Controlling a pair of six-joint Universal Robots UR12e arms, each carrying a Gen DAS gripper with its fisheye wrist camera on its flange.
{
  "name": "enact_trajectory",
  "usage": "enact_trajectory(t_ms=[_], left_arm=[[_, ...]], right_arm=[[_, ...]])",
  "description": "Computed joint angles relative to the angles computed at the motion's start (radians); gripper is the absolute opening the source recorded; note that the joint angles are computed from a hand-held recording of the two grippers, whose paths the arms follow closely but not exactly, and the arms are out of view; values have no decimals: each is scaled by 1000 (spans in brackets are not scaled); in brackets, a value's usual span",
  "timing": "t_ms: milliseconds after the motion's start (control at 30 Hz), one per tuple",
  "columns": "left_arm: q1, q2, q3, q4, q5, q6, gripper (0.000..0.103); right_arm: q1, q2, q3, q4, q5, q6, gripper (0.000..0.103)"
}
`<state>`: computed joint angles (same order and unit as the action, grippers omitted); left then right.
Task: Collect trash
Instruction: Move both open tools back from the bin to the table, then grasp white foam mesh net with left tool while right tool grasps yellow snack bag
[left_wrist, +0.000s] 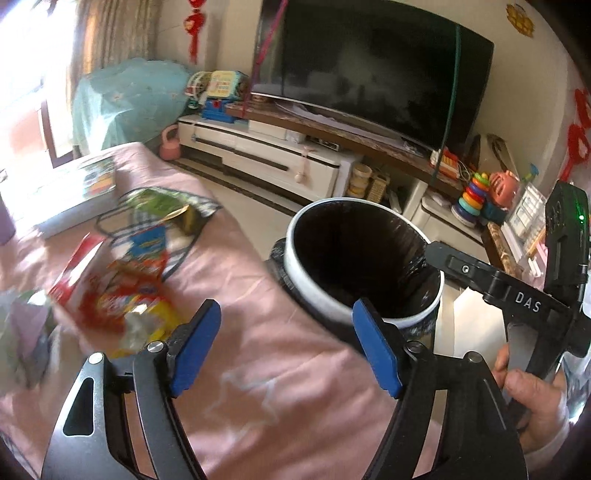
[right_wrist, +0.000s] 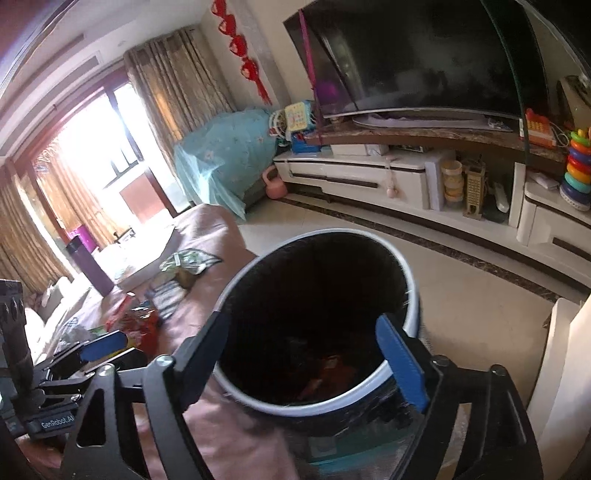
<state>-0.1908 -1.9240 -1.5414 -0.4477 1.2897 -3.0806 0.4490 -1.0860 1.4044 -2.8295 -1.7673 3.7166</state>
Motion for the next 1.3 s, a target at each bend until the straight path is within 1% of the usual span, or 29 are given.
enact_trajectory(t_ms=[167,267,400,533,767,900,1067,1200,1300], left_arm=[[29,52,-83,51,19,-20,76],[50,82,-128,72,27,-40,76],[81,114,-174,88,34,-82,76],[109,143,-221,120,65,-108,76],[155,175,-275,138,93,-156,76],[175,180,-285,140,117,-182,76],[199,176,-283,148,166,-213,76],[209,149,-249,130,229,-231,76],[218,128,-229,126,261,-256,76]], right_arm=[[32,14,-17,-30,5,-18,92],[48,26,-26,-44,26,-23,93],[68,48,-51,-33,60,-33,93],[83,72,-84,-10,98,-43,93],[111,109,-143,34,120,-75,93],[120,133,-183,55,136,-92,92],[128,161,-231,86,145,-110,92],[130,183,-268,114,150,-125,92],[128,200,-300,150,156,-136,92]])
